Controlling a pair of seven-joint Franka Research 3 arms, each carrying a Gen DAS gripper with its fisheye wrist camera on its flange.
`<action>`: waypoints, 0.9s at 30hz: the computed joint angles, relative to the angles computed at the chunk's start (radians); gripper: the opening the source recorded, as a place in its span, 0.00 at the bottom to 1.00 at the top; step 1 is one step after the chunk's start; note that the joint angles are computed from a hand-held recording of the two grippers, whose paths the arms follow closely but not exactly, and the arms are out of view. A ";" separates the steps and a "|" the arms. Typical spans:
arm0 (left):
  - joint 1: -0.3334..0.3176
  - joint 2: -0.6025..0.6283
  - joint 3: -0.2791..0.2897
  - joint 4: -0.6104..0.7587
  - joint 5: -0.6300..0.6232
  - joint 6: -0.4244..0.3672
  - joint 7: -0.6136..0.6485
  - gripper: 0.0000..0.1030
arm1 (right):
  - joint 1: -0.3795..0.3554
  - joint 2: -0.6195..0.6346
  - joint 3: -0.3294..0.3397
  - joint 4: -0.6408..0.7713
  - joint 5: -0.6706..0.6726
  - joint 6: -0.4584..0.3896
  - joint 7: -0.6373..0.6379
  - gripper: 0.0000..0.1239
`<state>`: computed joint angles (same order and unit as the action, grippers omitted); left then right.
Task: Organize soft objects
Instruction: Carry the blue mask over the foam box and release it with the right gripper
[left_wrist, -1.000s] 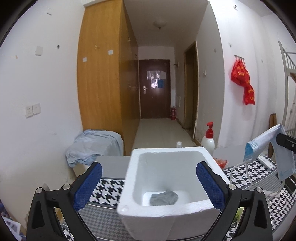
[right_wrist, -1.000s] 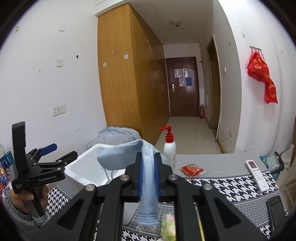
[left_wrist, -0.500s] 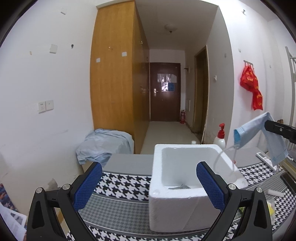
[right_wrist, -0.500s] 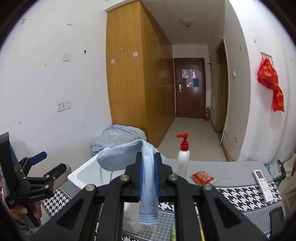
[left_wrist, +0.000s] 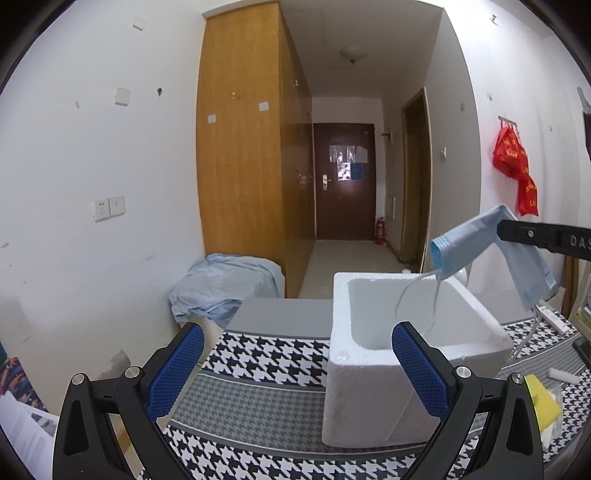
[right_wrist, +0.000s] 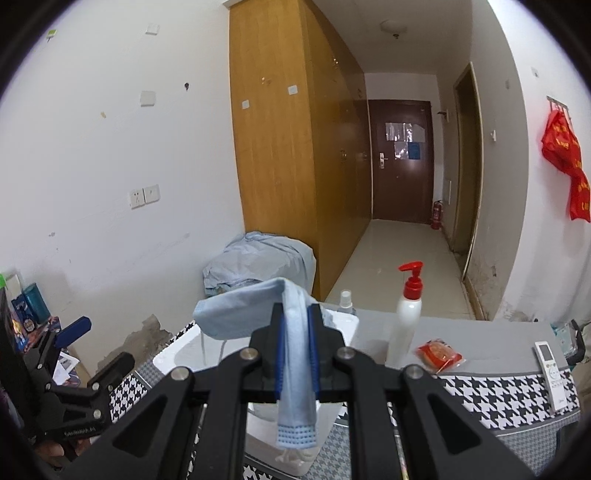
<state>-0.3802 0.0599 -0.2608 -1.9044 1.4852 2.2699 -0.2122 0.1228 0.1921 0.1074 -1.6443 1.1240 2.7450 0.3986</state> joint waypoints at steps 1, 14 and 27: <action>-0.001 -0.002 -0.001 -0.004 -0.002 -0.002 0.000 0.99 | 0.004 0.006 -0.002 0.007 -0.017 -0.003 0.016 0.12; 0.015 -0.027 -0.004 -0.045 -0.011 0.013 -0.029 0.99 | 0.033 0.069 0.005 0.064 -0.220 -0.021 0.173 0.12; 0.028 -0.040 -0.008 -0.063 -0.009 0.026 -0.029 0.99 | 0.030 0.135 0.018 0.129 -0.389 -0.074 0.342 0.50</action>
<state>-0.3520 0.0202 -0.2692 -1.9677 1.4762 2.2956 -0.2414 0.1530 0.3266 0.1253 -1.5152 0.7352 2.6707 0.7405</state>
